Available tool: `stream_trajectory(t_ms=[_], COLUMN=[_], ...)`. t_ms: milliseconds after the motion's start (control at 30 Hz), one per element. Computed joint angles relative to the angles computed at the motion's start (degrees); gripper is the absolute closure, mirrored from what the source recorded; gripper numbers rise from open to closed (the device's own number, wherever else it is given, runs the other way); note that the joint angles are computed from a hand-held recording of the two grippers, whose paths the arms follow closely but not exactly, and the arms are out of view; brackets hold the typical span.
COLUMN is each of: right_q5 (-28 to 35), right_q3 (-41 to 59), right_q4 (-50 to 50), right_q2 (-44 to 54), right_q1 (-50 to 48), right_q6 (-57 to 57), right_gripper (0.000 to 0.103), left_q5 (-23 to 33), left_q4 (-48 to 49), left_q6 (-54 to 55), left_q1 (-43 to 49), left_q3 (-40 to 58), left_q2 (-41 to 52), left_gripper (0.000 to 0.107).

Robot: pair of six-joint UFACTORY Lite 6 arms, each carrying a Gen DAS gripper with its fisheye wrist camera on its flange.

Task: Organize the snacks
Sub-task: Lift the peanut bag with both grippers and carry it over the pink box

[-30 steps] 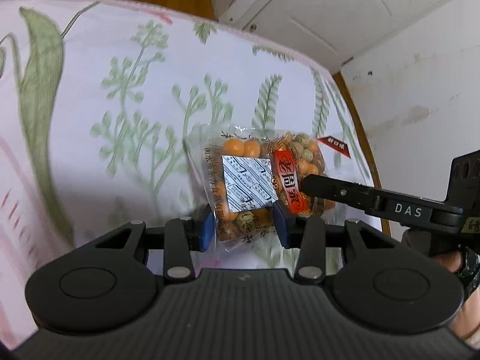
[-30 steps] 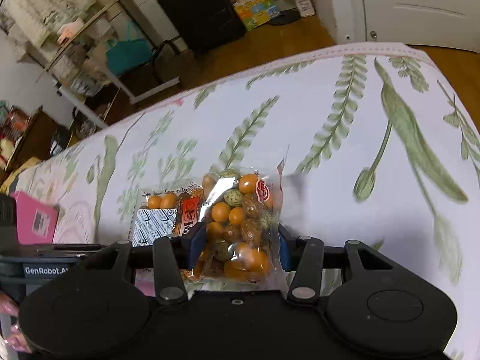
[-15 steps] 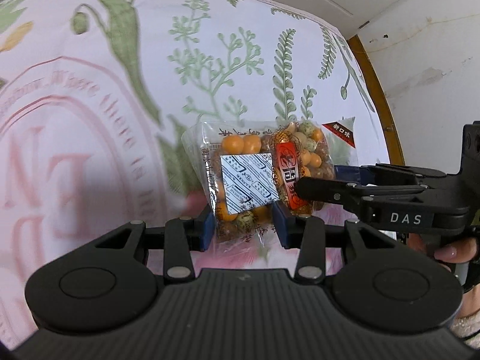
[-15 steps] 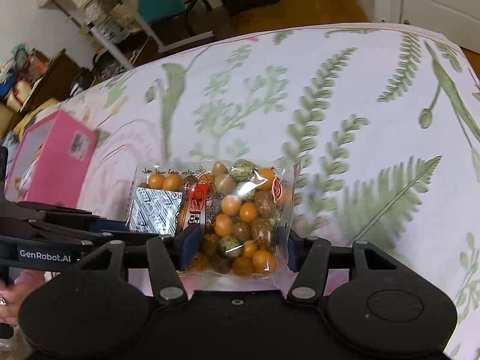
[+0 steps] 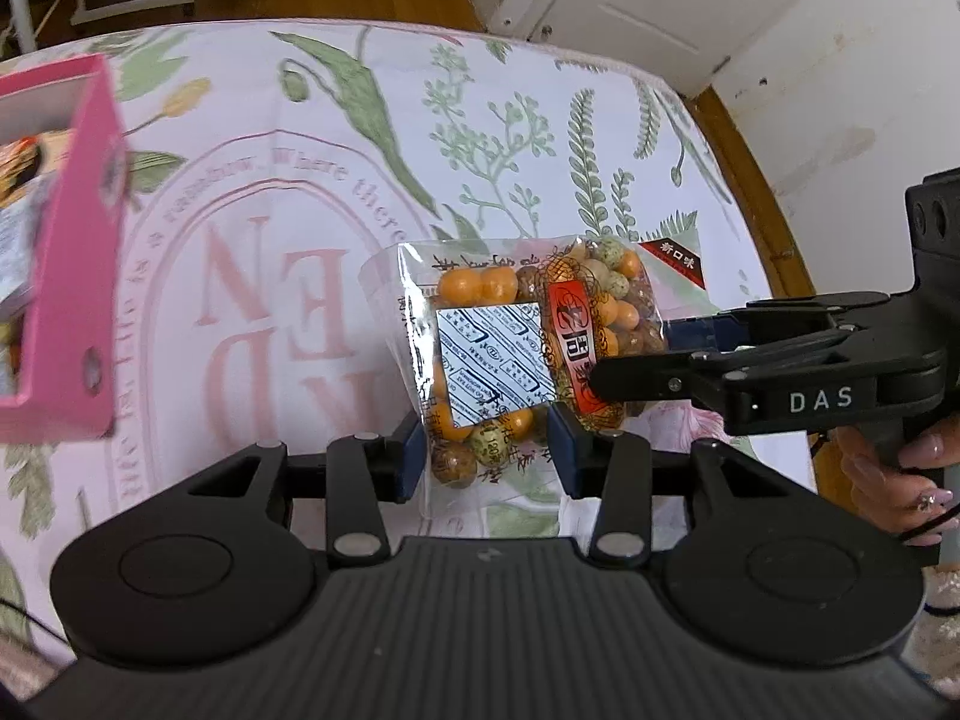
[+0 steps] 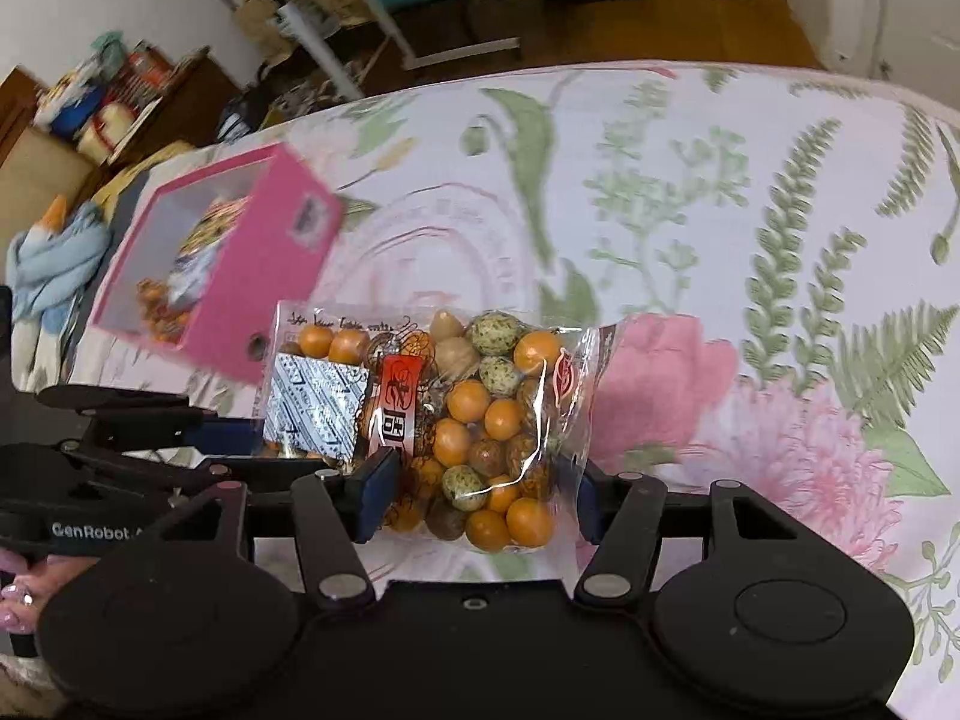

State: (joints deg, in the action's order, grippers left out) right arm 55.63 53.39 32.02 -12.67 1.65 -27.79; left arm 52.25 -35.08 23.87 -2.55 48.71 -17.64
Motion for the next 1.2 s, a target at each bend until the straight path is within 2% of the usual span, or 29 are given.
stream_trajectory(t_ms=[133, 267, 433, 567, 700, 800, 967, 1100, 1200], right_q5=[0.91, -1.82, -4.92, -8.63, -11.19, -12.31, -12.11, -12.28, -11.99], right_q3=[2.2, 5.08, 11.66, 18.4, 28.26, 37.01, 53.26, 61.98, 66.52], right_q4=[-1.09, -0.69, 2.79, 4.34, 5.95, 6.48, 3.96, 3.52, 3.69], right_q2=[-1.41, -0.53, 4.74, 11.02, 20.61, 28.98, 44.13, 52.88, 57.55], right_q1=[8.04, 16.54, 23.28, 28.87, 33.04, 35.43, 38.89, 39.66, 39.95], right_q6=[5.63, 9.75, 11.53, 13.5, 15.54, 17.48, 22.96, 25.82, 27.34], right_gripper=[0.038, 0.042, 0.05, 0.052, 0.052, 0.052, 0.055, 0.056, 0.057], left_q5=[6.89, 14.24, 21.91, 24.6, 22.99, 19.36, 10.93, 4.95, 0.71], left_q4=[0.79, 1.19, -0.77, -2.6, -3.46, -3.95, -3.07, -2.71, -2.84], left_q6=[5.03, 12.15, 22.81, 29.97, 32.08, 31.88, 30.6, 29.98, 30.68], left_q1=[10.31, 23.42, 41.53, 53.37, 58.68, 59.8, 57.65, 55.08, 53.53], left_q3=[-1.77, -0.88, 3.27, 7.55, 13.33, 17.76, 23.41, 28.23, 31.2], left_q2=[-7.44, -12.08, -10.47, -6.06, 0.56, 5.88, 15.43, 23.76, 29.02], left_gripper=[0.064, 0.063, 0.061, 0.059, 0.057, 0.054, 0.048, 0.046, 0.041])
